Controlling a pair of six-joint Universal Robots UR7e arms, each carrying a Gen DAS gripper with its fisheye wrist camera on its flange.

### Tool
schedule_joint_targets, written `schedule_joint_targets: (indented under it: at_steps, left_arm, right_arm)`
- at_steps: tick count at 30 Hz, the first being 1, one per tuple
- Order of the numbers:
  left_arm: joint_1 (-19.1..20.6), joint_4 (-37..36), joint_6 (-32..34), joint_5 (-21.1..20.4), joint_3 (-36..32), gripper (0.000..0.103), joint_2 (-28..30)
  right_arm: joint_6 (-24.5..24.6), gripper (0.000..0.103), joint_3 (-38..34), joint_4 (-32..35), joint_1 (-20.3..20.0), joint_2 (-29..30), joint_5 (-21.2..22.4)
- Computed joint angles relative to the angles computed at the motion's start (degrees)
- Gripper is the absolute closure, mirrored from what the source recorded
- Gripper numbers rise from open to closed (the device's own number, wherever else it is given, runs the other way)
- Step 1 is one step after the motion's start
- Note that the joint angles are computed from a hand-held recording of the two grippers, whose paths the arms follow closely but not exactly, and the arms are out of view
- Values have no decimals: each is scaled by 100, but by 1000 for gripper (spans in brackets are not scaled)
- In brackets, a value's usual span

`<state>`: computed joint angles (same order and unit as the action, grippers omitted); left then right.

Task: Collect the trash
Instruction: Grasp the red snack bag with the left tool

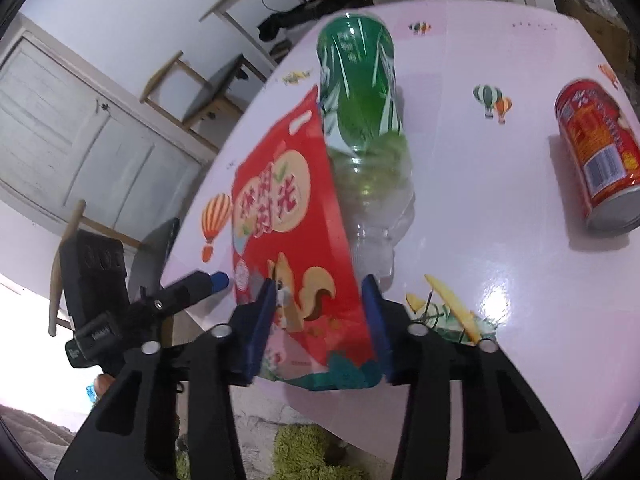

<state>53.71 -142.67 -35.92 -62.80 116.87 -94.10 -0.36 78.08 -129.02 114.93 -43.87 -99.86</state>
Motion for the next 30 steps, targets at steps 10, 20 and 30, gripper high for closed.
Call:
schedule_joint_targets:
  at_steps: [10,20,30]
  left_arm:
    - [309,-532,131,-574,-35,27,209]
    - [577,-1571,44,-1490,330,35,-28]
    - [655,-1968,-11,-1881,502,51,-158]
  right_arm:
    - [265,83,-93,341,-211,74,487]
    - [369,83,-152,446,-222,179,500]
    - [302,83,-205,587,-253,235,698]
